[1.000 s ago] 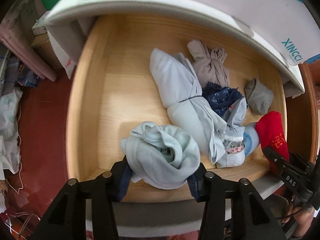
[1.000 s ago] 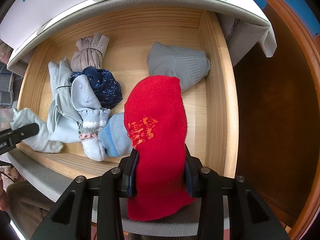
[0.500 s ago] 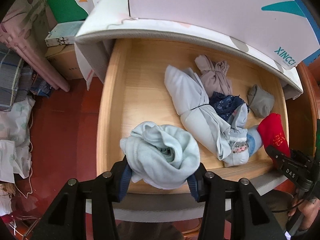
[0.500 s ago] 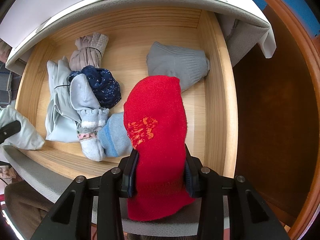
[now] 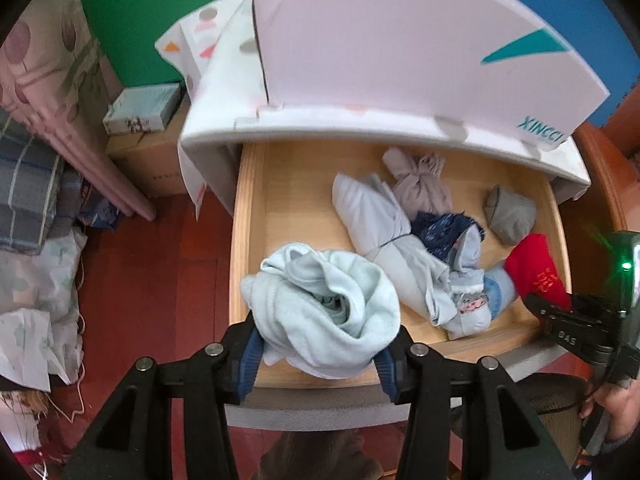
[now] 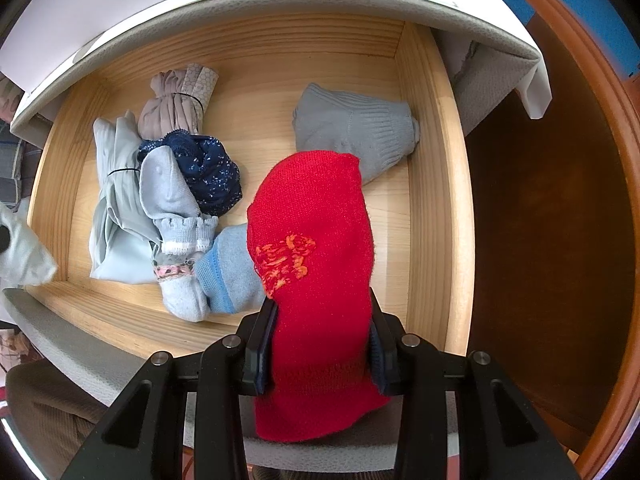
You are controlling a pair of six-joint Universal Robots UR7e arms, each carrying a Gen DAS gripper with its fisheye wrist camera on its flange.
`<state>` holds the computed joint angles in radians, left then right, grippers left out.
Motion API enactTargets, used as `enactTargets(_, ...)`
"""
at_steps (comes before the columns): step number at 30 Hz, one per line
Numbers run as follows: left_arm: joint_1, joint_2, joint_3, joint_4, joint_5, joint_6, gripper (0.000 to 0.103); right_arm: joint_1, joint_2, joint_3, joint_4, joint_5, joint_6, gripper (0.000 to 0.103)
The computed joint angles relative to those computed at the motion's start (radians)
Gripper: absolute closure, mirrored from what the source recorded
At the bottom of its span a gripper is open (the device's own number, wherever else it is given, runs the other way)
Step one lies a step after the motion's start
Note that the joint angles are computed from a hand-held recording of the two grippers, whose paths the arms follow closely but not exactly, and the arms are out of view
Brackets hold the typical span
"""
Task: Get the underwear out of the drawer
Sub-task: 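Lift the mint underwear with the left tool and release it into the white box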
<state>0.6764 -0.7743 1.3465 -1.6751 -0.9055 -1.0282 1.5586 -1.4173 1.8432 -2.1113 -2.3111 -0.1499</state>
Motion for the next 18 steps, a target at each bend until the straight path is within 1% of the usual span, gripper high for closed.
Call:
enactTargets(6, -0.033, -0.010, -0.059, 0.044, 0.070, 0.055, 0.055, -0.001, 0.000, -0.001, 0.001, 0.001, -0.001, 0.067)
enactTargets(8, -0.048, -0.016, -0.088, 0.061, 0.108, 0.073, 0.055, -0.001, 0.001, -0.003, 0.004, 0.002, 0.001, 0.067)
enactTargets(13, -0.078, -0.012, -0.193, 0.114, 0.208, 0.109, 0.055, 0.000, 0.000, -0.003, 0.004, 0.001, 0.000, 0.067)
enactTargets(16, -0.088, 0.011, -0.283, 0.152, 0.274, 0.133, 0.055, -0.001, 0.000, -0.003, 0.005, 0.000, 0.002, 0.067)
enactTargets(18, -0.088, 0.030, -0.337, 0.163, 0.307, 0.147, 0.055, 0.001, 0.000, -0.002, 0.004, -0.002, 0.001, 0.067)
